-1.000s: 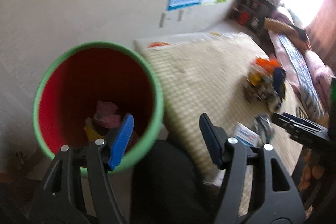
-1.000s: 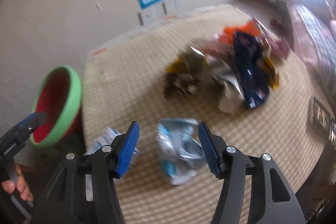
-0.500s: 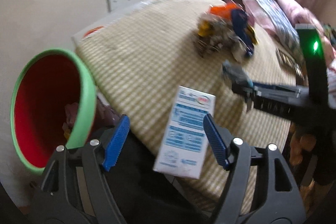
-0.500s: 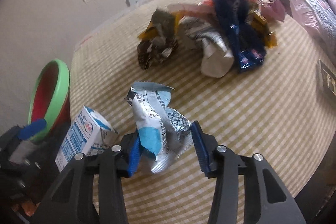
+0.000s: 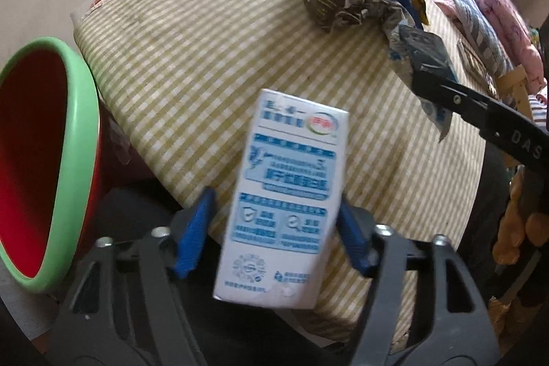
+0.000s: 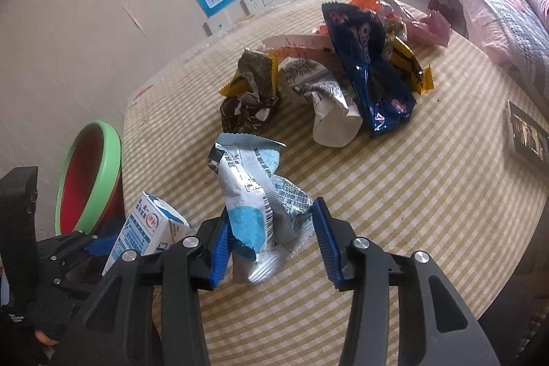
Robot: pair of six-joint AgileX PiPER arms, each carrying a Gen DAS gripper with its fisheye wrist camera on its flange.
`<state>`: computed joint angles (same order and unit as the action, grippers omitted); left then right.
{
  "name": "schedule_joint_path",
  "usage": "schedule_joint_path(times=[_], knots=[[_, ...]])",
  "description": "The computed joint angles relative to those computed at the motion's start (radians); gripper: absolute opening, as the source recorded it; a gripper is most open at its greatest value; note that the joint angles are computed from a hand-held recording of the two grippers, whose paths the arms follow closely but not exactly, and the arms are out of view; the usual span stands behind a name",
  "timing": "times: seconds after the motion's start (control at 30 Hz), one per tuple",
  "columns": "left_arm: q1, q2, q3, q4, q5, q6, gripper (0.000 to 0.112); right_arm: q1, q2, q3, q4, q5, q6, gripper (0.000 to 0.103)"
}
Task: Collect trash
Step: 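Grasp the white milk carton with the left gripper while the right gripper grasps the blue-white wrapper, then carry the milk carton and blue-white wrapper to the red bucket and release both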
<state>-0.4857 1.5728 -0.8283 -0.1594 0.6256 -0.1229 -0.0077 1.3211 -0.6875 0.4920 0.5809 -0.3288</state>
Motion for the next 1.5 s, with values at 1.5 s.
schedule_joint_path(times=[1.5], knots=[[-0.074,-0.289,0.131,0.576,-0.165,-0.743,0.054,0.141,-0.032,-0.025,-0.090,-0.013,0.129,0.043]])
